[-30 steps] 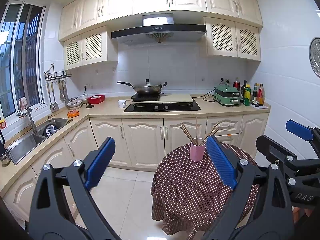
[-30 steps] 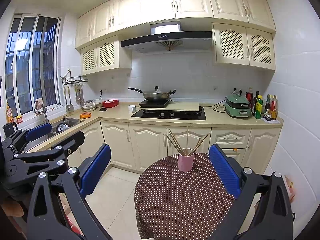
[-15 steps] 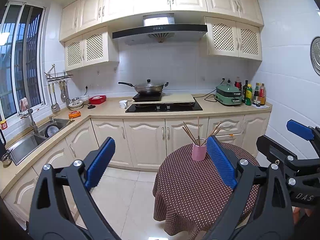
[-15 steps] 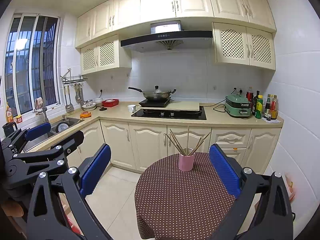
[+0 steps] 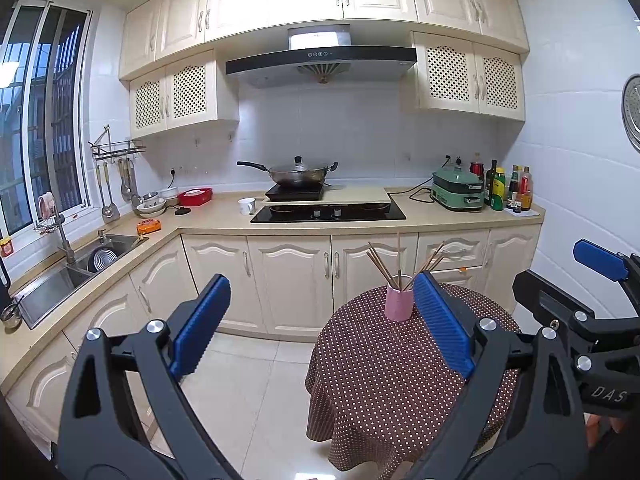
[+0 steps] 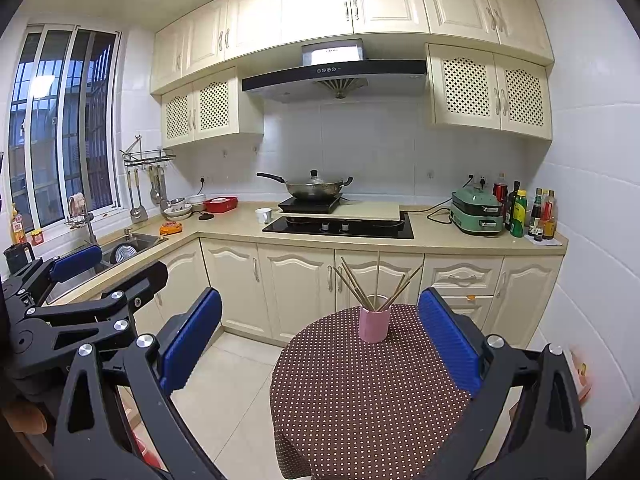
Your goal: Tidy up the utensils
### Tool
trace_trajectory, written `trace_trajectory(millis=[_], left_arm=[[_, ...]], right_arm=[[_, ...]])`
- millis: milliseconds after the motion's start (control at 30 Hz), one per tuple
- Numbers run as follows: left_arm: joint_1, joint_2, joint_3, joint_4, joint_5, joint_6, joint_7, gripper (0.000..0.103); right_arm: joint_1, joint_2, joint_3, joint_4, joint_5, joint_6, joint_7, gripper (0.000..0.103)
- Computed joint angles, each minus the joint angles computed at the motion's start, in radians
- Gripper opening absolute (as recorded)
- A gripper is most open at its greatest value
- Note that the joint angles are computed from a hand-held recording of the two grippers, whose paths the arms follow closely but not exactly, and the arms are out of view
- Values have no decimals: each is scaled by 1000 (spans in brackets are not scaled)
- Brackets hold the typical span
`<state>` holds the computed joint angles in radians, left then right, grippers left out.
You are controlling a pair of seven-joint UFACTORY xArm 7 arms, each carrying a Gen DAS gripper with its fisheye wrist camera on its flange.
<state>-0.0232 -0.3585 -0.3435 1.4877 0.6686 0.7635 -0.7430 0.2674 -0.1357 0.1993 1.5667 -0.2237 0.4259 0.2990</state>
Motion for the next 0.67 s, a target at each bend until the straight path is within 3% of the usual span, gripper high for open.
trace_trajectory(millis=[433,667], left_arm=[[-10,12,37,-10,-47,-38,39,91],[-38,67,78,16,-122,-57,105,92]], right_arm=[[8,39,11,36,-69,16,61,95],[23,81,-5,75,-83,46,72,95]])
